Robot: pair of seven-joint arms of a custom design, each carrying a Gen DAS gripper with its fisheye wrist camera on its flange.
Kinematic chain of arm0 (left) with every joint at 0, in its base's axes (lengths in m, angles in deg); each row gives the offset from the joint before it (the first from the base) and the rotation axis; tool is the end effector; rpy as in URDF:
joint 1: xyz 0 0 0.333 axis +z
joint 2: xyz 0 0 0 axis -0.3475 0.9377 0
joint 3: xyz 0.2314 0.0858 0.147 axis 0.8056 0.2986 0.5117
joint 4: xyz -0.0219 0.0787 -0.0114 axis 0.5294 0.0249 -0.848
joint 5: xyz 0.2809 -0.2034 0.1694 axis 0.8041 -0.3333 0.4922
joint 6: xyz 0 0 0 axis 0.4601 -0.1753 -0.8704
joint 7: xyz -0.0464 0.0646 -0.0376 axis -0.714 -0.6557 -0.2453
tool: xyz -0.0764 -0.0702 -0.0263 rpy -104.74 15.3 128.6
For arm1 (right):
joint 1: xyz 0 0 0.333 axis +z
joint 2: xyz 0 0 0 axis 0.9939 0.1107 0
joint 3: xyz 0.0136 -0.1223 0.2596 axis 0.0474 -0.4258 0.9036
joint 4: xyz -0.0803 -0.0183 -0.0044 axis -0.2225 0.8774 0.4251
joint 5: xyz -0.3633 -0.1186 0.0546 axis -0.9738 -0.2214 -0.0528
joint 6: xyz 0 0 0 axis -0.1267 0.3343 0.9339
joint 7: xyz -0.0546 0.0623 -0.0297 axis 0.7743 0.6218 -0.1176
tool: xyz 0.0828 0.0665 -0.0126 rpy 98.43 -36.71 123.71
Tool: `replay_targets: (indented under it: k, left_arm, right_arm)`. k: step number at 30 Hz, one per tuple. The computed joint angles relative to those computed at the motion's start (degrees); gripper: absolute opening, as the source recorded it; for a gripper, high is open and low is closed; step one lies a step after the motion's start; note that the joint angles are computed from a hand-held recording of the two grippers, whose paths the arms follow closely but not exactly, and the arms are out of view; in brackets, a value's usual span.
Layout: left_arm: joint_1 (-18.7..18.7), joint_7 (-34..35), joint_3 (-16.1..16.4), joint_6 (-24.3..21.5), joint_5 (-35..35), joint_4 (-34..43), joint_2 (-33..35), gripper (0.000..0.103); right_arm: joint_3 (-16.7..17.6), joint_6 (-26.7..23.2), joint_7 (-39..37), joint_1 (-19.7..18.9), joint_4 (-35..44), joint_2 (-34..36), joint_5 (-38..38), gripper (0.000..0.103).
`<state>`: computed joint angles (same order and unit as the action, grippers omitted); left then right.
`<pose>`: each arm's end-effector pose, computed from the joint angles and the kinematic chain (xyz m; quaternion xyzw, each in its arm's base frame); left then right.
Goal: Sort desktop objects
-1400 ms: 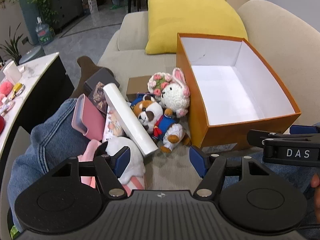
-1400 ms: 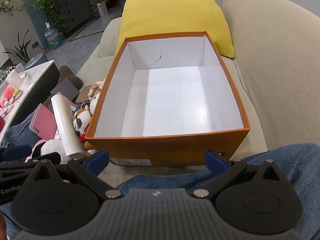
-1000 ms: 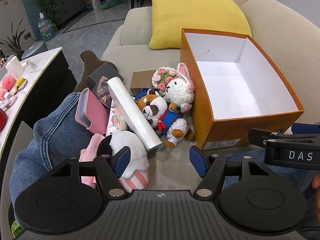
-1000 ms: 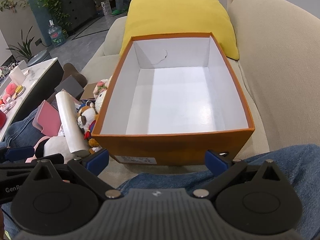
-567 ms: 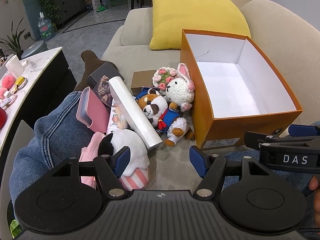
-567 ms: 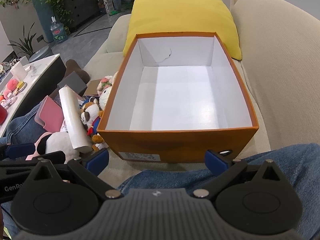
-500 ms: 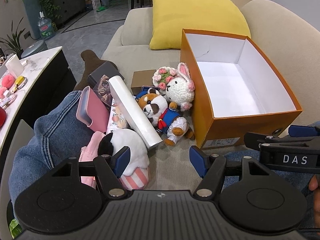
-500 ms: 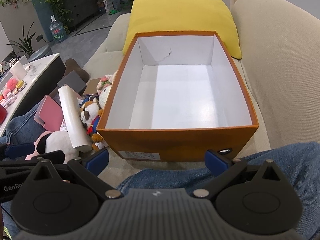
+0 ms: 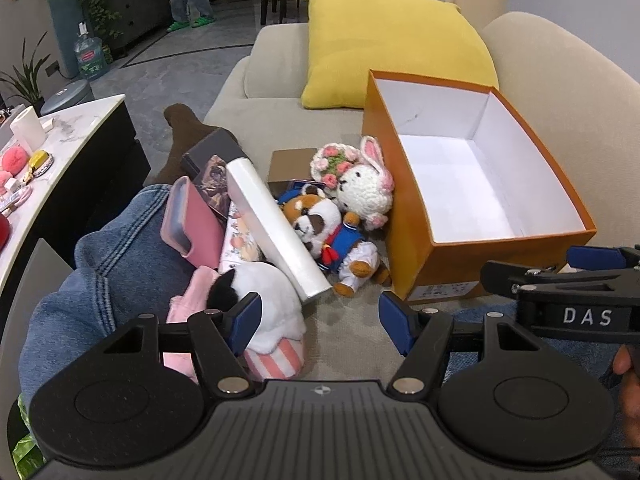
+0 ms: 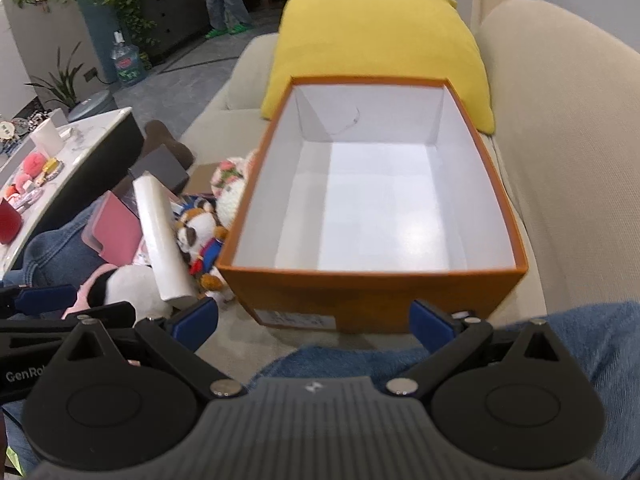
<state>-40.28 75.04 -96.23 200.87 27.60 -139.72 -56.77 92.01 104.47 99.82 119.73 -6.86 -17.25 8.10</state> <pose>0.5012 -0.3522 0.5579 -0.5553 0.7717 -0.2541 0.1777 0.4600 0.4389 0.5378 -0.6411 0.6854 -0.2134 0.2715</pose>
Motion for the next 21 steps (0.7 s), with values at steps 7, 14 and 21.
replay_targets:
  k: [7, 14, 21]
  left_arm:
    - [1.94, 1.35, 1.07, 1.77, -2.02, -1.49, -1.46, 0.067]
    - [4.00, 3.08, 2.12, 1.67, -3.82, 0.19, -0.04, 0.058]
    - [5.32, 5.59, 3.09, -0.76, -5.20, 5.13, 4.44, 0.053]
  right_arm:
    - [-0.31, 4.54, -5.10, -0.06, 4.13, 3.46, 2.10, 0.073]
    - [-1.61, 7.55, -15.10, 1.92, 13.11, 10.19, 4.33, 0.060]
    - [-2.63, 4.79, -28.10, 3.48, 28.90, 21.94, 13.56, 0.054]
